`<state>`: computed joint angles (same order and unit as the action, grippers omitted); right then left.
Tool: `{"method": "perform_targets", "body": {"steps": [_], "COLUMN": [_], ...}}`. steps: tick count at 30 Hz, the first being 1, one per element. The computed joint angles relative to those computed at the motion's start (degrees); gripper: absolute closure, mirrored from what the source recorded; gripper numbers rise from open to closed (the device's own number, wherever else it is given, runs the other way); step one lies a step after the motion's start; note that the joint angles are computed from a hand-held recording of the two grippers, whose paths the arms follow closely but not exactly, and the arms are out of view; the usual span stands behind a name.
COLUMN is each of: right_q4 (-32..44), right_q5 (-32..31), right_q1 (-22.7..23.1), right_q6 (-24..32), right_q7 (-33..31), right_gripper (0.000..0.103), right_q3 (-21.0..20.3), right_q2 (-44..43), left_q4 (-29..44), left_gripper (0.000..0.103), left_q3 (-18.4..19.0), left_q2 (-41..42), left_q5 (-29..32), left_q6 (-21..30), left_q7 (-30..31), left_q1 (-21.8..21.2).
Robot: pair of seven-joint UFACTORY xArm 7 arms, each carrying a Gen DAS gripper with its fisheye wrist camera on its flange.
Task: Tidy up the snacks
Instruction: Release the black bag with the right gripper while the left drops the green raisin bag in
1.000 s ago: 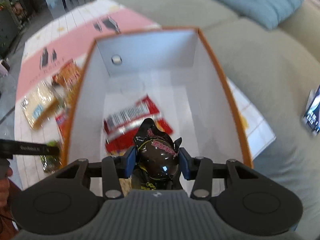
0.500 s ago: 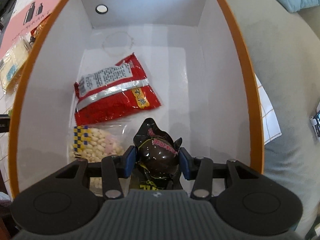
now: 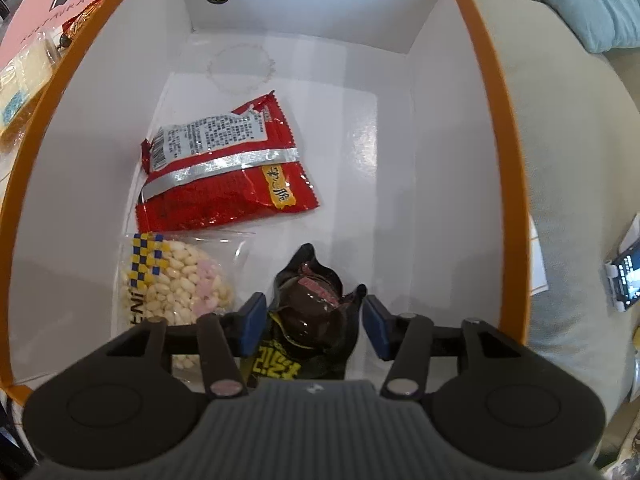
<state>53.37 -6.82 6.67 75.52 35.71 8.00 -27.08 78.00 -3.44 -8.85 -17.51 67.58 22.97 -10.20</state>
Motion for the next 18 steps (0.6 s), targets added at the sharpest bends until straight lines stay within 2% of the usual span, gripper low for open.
{"method": "perform_targets", "body": {"steps": [6,11,18], "right_q4": [-0.5,-1.1,-2.2], "right_q5": [-2.6,-1.1,-0.5], "right_q1": [-0.3,-0.4,-1.2], "right_q6": [-0.5,-1.6,-1.4], "right_q7": [1.7,1.9,-0.2], "right_gripper": [0.046,0.046,0.046], "right_q3": [1.3,1.0,0.4], "right_q2": [-5.5,-9.7,-11.6], "left_q4": [3.4,5.8,7.4], "left_gripper": [0.059,0.059,0.059], "left_q3": [-0.6,-1.9,-5.7], "left_q2": [-1.9,-2.3,1.4], "left_q5": [-3.2,-6.0,-4.4], "left_q6": [2.2,4.4,6.3], "left_q7": [3.1,5.1,4.4], "left_q1": [-2.0,-4.5,-8.8]}}
